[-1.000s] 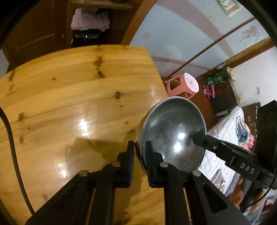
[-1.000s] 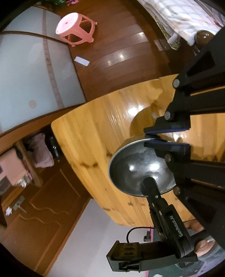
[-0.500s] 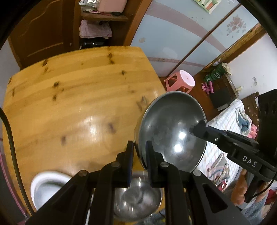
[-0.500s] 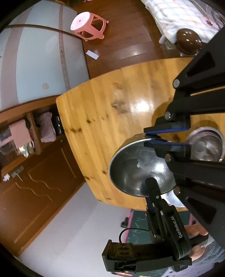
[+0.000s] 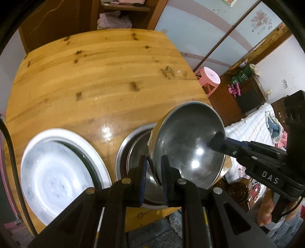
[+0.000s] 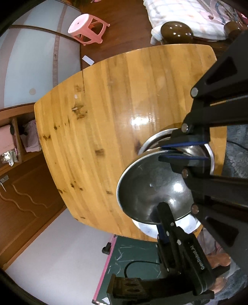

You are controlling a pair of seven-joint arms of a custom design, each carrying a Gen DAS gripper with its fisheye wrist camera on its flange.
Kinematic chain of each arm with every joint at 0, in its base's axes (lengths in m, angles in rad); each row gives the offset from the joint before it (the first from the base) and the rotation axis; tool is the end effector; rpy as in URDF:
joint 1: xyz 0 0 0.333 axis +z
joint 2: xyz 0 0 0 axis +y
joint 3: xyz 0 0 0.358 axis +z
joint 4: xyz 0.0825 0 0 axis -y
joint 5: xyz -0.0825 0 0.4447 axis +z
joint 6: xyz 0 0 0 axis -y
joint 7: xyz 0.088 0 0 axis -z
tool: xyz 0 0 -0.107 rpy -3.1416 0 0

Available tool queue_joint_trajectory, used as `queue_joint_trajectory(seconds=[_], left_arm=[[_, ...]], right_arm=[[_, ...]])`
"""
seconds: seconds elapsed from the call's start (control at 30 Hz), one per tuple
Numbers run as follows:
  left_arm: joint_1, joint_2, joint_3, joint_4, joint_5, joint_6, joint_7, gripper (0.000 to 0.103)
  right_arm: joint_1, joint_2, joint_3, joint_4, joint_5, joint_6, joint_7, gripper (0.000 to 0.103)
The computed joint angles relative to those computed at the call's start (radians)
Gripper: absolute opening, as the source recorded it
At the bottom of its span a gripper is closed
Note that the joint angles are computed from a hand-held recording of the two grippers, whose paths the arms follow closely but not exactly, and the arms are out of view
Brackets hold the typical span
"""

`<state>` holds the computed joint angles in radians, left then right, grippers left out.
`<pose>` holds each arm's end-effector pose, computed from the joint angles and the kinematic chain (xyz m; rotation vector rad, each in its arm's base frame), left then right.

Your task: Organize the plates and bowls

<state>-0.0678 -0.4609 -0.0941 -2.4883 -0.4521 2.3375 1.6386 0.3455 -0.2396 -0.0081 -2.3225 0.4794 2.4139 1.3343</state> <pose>0.4602 -0.0844 0.4935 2.1832 -2.1002 0.6918 0.5102 0.1815 0.4823 -2.1045 1.6086 0.0839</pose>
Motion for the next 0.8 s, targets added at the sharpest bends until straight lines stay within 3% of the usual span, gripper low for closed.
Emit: queue_joint_trajectory(seconds=[0.27,0.8], left_arm=[[-0.01,-0.036,-0.02,-0.058,0.011,0.021,-0.037,0.013],[-0.011,-0.01,-0.014,-0.074,0.027,0.051,-0.052,0.013]], right_arm=[[0.016,-0.032,0.004,-0.055,-0.015,0.071,0.022,0.008],[0.024,0.014,0.016,-0.055,-0.05,0.064,0.056,0.008]])
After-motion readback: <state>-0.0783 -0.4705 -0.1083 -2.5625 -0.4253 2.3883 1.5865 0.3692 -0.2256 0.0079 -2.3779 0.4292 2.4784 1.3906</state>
